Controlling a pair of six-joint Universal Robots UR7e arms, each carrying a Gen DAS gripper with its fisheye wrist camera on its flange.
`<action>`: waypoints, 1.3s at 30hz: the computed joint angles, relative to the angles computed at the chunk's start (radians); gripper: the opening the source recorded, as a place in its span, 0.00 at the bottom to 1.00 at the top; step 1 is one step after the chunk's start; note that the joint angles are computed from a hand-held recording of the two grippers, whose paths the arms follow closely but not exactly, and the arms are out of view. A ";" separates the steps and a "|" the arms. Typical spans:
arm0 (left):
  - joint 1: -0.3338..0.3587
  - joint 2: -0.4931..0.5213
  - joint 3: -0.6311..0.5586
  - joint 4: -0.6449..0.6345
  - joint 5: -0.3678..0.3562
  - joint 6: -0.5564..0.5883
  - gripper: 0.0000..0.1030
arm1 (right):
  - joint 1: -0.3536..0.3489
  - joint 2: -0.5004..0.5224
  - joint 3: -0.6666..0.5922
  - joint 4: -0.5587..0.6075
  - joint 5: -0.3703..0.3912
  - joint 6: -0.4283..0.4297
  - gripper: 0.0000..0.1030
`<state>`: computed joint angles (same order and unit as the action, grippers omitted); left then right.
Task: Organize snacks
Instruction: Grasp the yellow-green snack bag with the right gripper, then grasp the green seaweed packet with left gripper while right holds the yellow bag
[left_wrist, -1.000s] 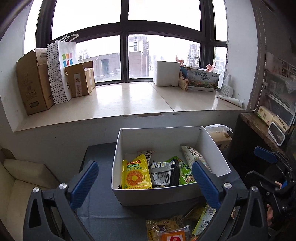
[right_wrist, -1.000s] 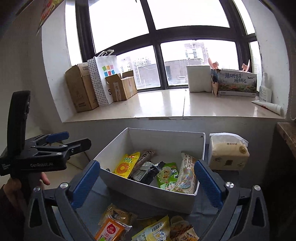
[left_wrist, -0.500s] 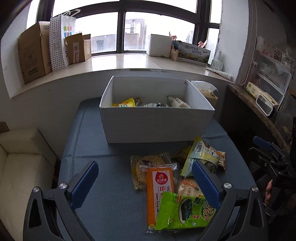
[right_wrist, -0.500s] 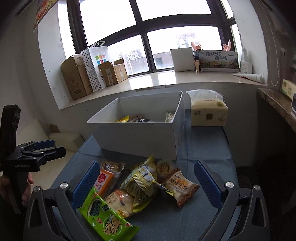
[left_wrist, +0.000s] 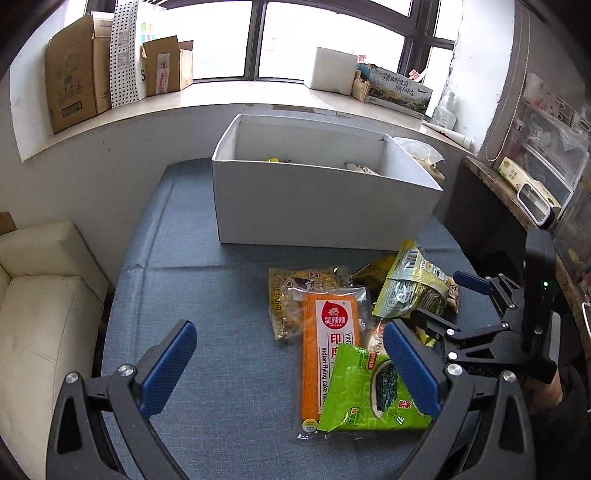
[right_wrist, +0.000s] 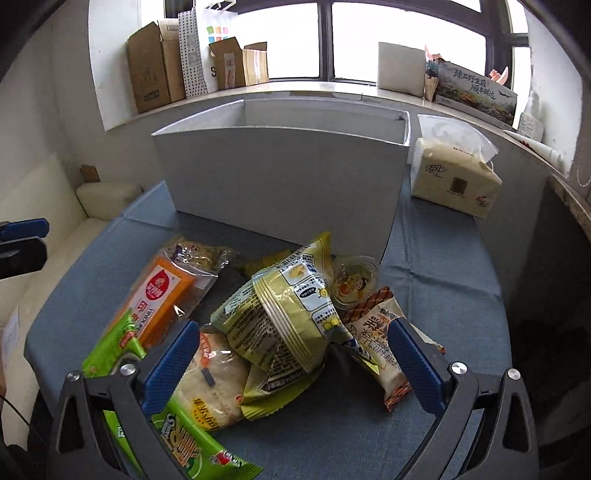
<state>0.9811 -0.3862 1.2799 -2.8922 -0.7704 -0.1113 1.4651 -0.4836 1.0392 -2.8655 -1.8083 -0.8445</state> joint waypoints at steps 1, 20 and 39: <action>0.004 -0.001 -0.001 0.017 -0.001 -0.009 1.00 | 0.002 0.015 -0.022 0.014 -0.012 -0.012 1.00; 0.031 0.068 -0.101 0.235 -0.089 -0.104 1.00 | -0.032 -0.086 0.090 -0.040 0.111 0.074 0.61; -0.013 0.134 -0.254 0.569 -0.255 0.801 1.00 | -0.104 -0.297 0.339 -0.131 0.253 0.208 0.61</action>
<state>0.9685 -0.2518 1.0263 -2.3230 -1.0254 0.6901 1.3616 -0.7805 1.3782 -2.9961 -1.5553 -0.6363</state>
